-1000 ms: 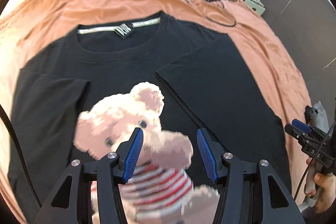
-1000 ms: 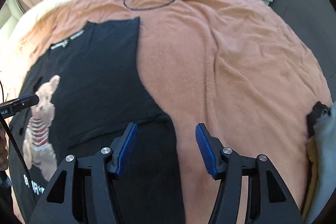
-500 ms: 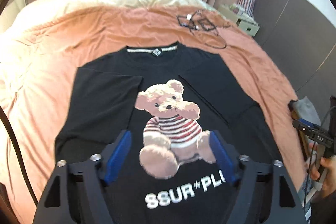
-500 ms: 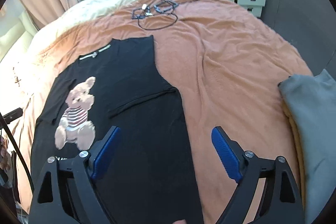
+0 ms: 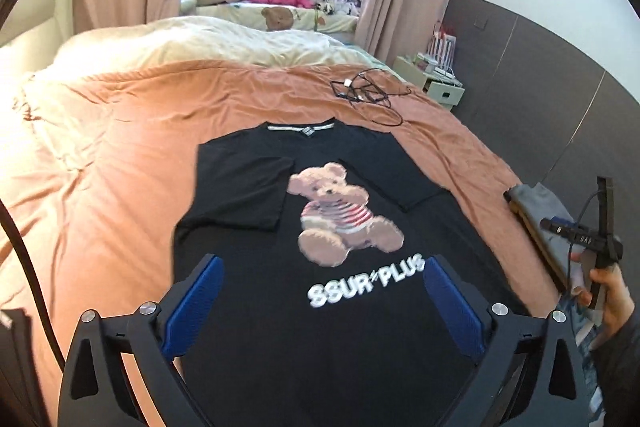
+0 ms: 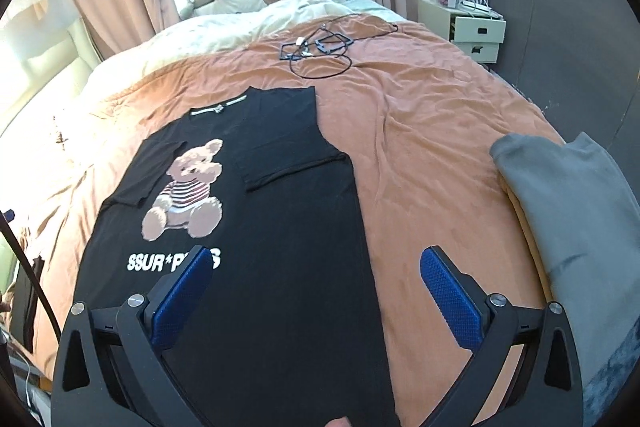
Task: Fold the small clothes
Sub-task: 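Lift both tools away from the folded shirt and reposition toward the hem, then close the left tool on the hem while the right tool grips the hem too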
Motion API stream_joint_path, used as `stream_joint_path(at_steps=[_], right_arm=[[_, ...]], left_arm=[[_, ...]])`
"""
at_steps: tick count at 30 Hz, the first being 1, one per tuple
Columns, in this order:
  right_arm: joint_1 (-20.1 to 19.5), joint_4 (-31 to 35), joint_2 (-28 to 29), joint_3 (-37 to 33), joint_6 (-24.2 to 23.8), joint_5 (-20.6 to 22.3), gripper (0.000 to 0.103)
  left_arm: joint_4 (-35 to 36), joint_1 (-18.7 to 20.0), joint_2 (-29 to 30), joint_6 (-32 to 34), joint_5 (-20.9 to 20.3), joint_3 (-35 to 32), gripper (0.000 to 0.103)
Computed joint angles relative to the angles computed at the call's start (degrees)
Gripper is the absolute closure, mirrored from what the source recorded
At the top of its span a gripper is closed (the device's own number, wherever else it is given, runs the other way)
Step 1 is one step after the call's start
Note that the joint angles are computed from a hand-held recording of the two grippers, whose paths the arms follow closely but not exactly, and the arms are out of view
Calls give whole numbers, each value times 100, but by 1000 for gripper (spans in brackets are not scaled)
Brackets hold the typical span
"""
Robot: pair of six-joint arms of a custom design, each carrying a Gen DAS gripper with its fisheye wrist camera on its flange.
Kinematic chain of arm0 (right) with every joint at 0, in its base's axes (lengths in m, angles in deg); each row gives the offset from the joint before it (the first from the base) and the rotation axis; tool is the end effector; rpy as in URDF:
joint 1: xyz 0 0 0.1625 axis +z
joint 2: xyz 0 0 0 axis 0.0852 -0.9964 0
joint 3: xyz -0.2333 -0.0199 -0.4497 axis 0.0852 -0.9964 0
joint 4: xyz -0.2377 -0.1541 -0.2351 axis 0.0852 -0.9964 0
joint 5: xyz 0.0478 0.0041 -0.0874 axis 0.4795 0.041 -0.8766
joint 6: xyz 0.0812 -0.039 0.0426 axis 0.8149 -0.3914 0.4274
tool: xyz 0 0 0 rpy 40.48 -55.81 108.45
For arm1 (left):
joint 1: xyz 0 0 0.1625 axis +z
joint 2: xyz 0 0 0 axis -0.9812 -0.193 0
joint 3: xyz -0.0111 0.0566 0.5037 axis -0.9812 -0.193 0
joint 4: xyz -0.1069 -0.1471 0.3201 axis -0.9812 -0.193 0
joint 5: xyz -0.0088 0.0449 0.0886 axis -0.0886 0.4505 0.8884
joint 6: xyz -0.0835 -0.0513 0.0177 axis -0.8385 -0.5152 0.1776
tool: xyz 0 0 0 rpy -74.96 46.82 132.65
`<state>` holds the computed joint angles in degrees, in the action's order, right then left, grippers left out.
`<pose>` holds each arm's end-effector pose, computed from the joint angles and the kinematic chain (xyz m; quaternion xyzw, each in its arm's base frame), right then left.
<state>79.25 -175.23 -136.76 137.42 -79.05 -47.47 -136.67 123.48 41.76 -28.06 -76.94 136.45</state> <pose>0.0455 -0.5255 0.4424 0.0793 -0.8704 0.3983 0.2784 -0.3171 -0.5817 0.1444 0.2643 0.8991 -0.2878 0.1974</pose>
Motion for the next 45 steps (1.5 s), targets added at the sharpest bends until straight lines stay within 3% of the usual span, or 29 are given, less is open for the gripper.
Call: stream_joint_path(at_steps=[9,12,19,24,28,32,35,38,45], right_arm=[[-349,-944,-587,1183,-641,466,0],[-457,-1351,-694,1537,-770,558,0],[-786,-1739,-914,2159,-1159,778,0],[-1258,-1594,-1176,2406,-1103,1249,0],[-1667,-1601,-1306,2641,-1299,1653,0],[-2058,-1193,-1385,2693,-1260,1869,26],[-2267,-988,-1390,2662,-1140,1982,32],[-2433,-934,-1341,2645,-1052,2091,38],[-2666,-811,-1245,2569,-818,2171,38]], left_arm=[[-696,-337,-691,-453,547,1630,2],[-1025,-370,-857,-619,550,2136,1],[-1610,-338,-1004,-1487,751,3224,1],[-2089,-302,-891,-2001,802,3799,4],[-2614,-137,-636,-2386,590,4210,25],[-3054,152,-351,-2653,176,4434,46],[-3334,313,-67,-2790,42,4526,57],[-3460,428,122,-2888,-74,4544,61],[-3566,623,284,-3008,-229,4525,61]])
